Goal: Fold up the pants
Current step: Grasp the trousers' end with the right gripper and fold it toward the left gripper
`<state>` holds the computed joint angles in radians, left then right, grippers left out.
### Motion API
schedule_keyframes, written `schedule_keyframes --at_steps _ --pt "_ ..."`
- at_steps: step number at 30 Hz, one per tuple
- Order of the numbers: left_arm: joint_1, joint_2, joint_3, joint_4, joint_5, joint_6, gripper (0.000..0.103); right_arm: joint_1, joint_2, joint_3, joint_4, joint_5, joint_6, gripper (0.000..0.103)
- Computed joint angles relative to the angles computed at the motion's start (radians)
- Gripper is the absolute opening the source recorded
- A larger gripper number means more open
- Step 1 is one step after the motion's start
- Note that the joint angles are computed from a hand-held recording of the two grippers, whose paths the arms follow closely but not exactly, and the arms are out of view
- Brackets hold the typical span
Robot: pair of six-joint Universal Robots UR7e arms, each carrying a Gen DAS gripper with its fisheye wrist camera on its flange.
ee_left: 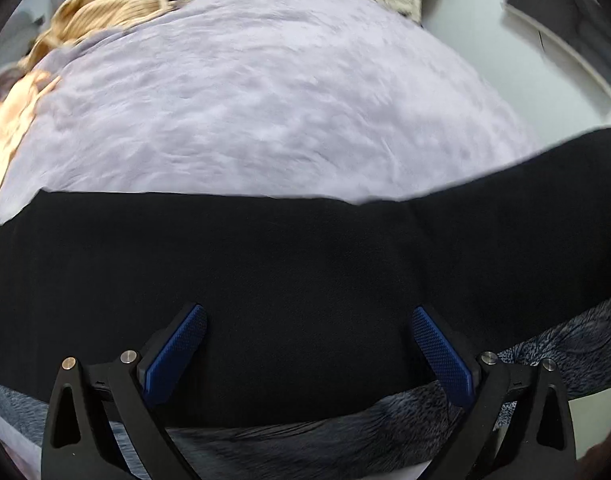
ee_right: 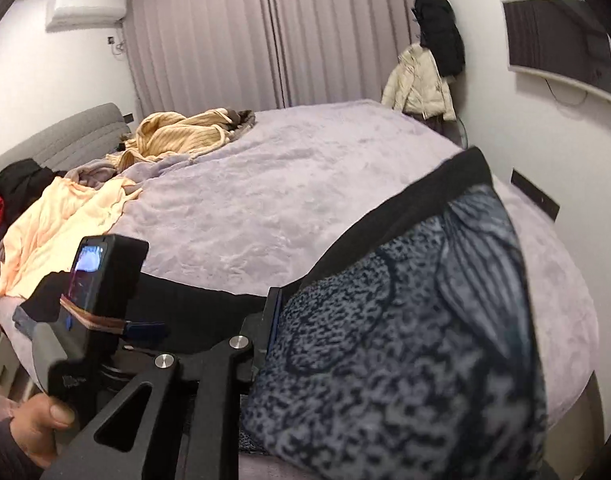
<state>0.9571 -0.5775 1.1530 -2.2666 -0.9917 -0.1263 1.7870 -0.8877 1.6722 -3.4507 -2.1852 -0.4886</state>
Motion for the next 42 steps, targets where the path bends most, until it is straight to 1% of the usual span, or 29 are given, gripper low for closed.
schedule_keyframes --at_steps 2,5,6,9,11,13,15,17,18,19,21,22,23,24,25,26,27,28,29,31,32,33,34,35,37,38,40,42 --pt "0.027 -0.041 0.003 -0.019 -0.039 -0.014 0.103 0.042 0.058 -0.046 -0.049 -0.042 -0.098 0.02" --pt "0.07 -0.095 0.016 -0.052 -0.084 -0.023 0.103 0.079 0.153 -0.12 -0.08 -0.056 -0.209 0.02" --pt "0.083 -0.11 0.025 -0.068 -0.075 -0.023 0.103 0.085 0.184 -0.144 -0.074 -0.059 -0.229 0.02" --pt "0.11 -0.142 0.049 -0.087 0.01 -0.045 0.103 0.094 0.278 -0.222 -0.019 -0.065 -0.256 0.02" --pt "0.132 -0.176 0.075 -0.101 0.011 -0.071 0.103 0.102 0.348 -0.279 -0.002 -0.08 -0.313 0.02" --pt "0.151 -0.205 0.103 -0.134 0.03 -0.087 0.103 0.112 0.425 -0.344 0.0 -0.118 -0.394 0.02" --pt "0.178 -0.23 0.12 -0.145 0.021 -0.118 0.103 0.115 0.498 -0.409 -0.005 -0.16 -0.472 0.02" --pt "0.203 -0.243 0.125 -0.127 -0.005 -0.139 0.103 0.113 0.537 -0.446 0.042 -0.189 -0.48 0.02" --pt "0.21 -0.239 0.12 -0.131 -0.006 -0.139 0.103 0.112 0.556 -0.459 0.035 -0.2 -0.499 0.02" --pt "0.208 -0.243 0.127 -0.142 -0.005 -0.137 0.103 0.113 0.579 -0.476 0.004 -0.214 -0.539 0.02" --pt "0.2 -0.244 0.131 -0.159 -0.013 -0.121 0.103 0.117 0.607 -0.504 -0.038 -0.233 -0.596 0.024" --pt "0.194 -0.247 0.136 -0.171 -0.031 -0.107 0.103 0.12 0.616 -0.514 -0.05 -0.248 -0.615 0.028" --pt "0.187 -0.25 0.143 -0.181 -0.051 -0.09 0.103 0.126 0.623 -0.527 -0.045 -0.27 -0.63 0.043" --pt "0.182 -0.257 0.151 -0.188 -0.066 -0.071 0.103 0.137 0.638 -0.549 -0.06 -0.312 -0.67 0.056" --pt "0.174 -0.258 0.155 -0.19 -0.072 -0.058 0.103 0.149 0.655 -0.568 -0.116 -0.349 -0.735 0.083" --pt "0.167 -0.257 0.157 -0.19 -0.072 -0.053 0.103 0.158 0.646 -0.547 -0.179 -0.344 -0.782 0.095" --pt "0.165 -0.257 0.161 -0.188 -0.076 -0.051 0.103 0.168 0.611 -0.485 -0.235 -0.314 -0.799 0.098" --pt "0.163 -0.256 0.162 -0.183 -0.079 -0.055 0.103 0.176 0.57 -0.42 -0.253 -0.29 -0.782 0.102" --pt "0.164 -0.256 0.164 -0.172 -0.083 -0.062 0.103 0.184 0.524 -0.349 -0.258 -0.268 -0.744 0.103" --pt "0.163 -0.262 0.173 -0.145 -0.083 -0.08 0.103 0.192 0.429 -0.213 -0.233 -0.216 -0.639 0.103" --pt "0.161 -0.263 0.179 -0.136 -0.079 -0.09 0.103 0.191 0.403 -0.175 -0.244 -0.207 -0.611 0.103" --pt "0.157 -0.267 0.186 -0.125 -0.073 -0.099 0.103 0.188 0.391 -0.149 -0.296 -0.223 -0.615 0.103" --pt "0.151 -0.274 0.2 -0.123 -0.075 -0.104 0.103 0.182 0.395 -0.145 -0.37 -0.252 -0.646 0.103" --pt "0.145 -0.275 0.21 -0.131 -0.095 -0.102 0.103 0.172 0.406 -0.154 -0.436 -0.28 -0.68 0.103" --pt "0.129 -0.284 0.24 -0.145 -0.135 -0.069 0.103 0.146 0.414 -0.164 -0.496 -0.329 -0.709 0.103" --pt "0.117 -0.284 0.253 -0.155 -0.143 -0.05 0.103 0.133 0.406 -0.158 -0.479 -0.346 -0.69 0.103" --pt "0.089 -0.268 0.259 -0.158 -0.14 -0.011 0.103 0.115 0.398 -0.156 -0.428 -0.363 -0.626 0.103" --pt "0.062 -0.232 0.25 -0.152 -0.071 0.008 0.103 0.105 0.408 -0.175 -0.419 -0.356 -0.598 0.103"
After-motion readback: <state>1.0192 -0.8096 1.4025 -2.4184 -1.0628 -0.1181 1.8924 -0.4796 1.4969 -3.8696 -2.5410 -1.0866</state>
